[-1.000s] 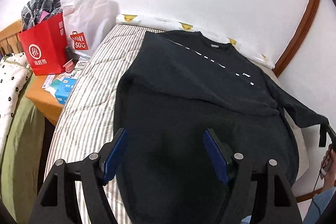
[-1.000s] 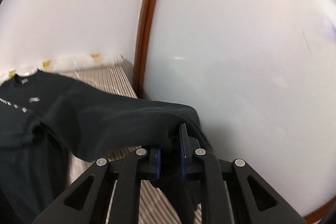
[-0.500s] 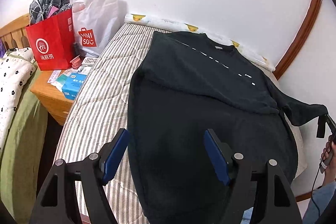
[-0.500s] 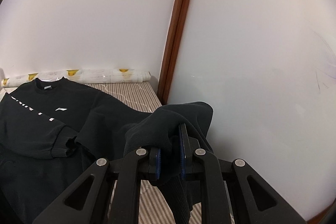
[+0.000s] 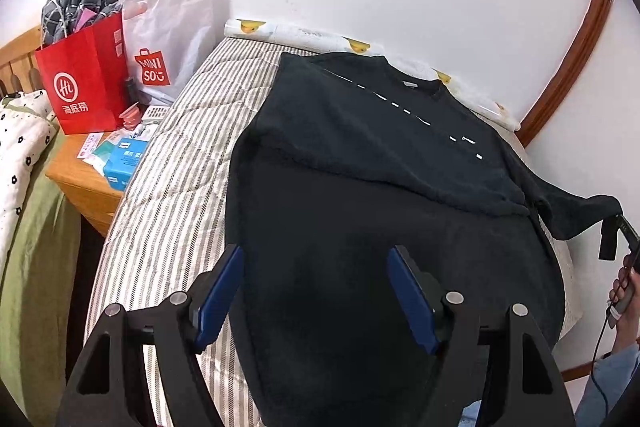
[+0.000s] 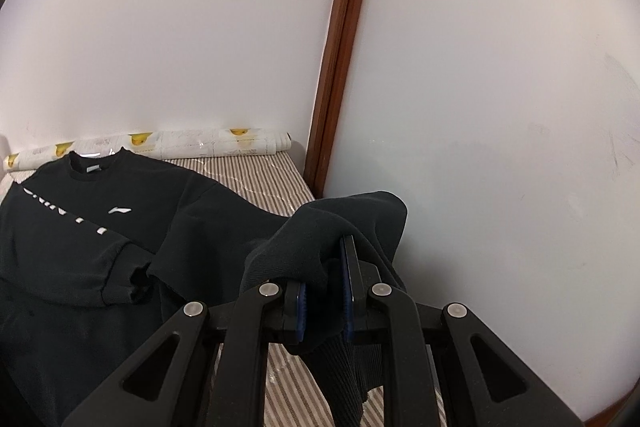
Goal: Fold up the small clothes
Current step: 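Lift the side edge and fold it toward the sweatshirt middle with the right tool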
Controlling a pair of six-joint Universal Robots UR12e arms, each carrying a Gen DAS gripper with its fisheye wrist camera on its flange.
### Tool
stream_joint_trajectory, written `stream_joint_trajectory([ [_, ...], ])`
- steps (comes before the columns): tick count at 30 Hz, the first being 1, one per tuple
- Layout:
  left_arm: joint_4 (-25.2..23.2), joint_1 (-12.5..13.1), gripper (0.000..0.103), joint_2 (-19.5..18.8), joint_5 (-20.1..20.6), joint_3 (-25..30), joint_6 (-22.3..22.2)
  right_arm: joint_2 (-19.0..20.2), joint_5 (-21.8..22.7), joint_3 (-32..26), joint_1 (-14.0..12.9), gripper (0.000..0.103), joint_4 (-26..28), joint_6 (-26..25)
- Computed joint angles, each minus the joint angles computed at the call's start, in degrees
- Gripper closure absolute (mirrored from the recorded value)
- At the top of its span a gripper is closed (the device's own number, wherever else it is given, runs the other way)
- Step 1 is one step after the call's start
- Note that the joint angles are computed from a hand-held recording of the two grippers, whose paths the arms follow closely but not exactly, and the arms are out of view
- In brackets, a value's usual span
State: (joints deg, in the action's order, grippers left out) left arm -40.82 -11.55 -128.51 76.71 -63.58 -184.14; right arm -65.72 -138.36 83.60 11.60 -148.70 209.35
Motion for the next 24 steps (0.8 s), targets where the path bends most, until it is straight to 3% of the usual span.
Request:
stream_joint_trajectory([
  [6,-1.0,0.0,0.031,-1.6,-0.9,2.3,-0.3,2.4,2.6,-4.6,0.4,0.090,-4.3,-5.3],
  [9,-1.3,0.0,0.031,-2.3,-0.8,3.4,-0.3,5.2,4.1,-9.1,1.5,0.090,-8.3,-11.2],
  [13,-1.5,0.2,0.031,-3.1,-0.5,4.5,-0.1,9.8,9.0,-16.9,2.8,0.090,-10.0,-15.4],
  [19,-2.0,1.1,0.031,-3.8,0.3,5.4,-0.6,18.5,16.8,-31.2,4.9,0.089,-6.9,-20.9],
  [24,-3.1,1.9,0.031,-4.1,0.8,5.6,-1.7,26.2,22.6,-42.8,6.2,0.089,1.3,-24.1],
])
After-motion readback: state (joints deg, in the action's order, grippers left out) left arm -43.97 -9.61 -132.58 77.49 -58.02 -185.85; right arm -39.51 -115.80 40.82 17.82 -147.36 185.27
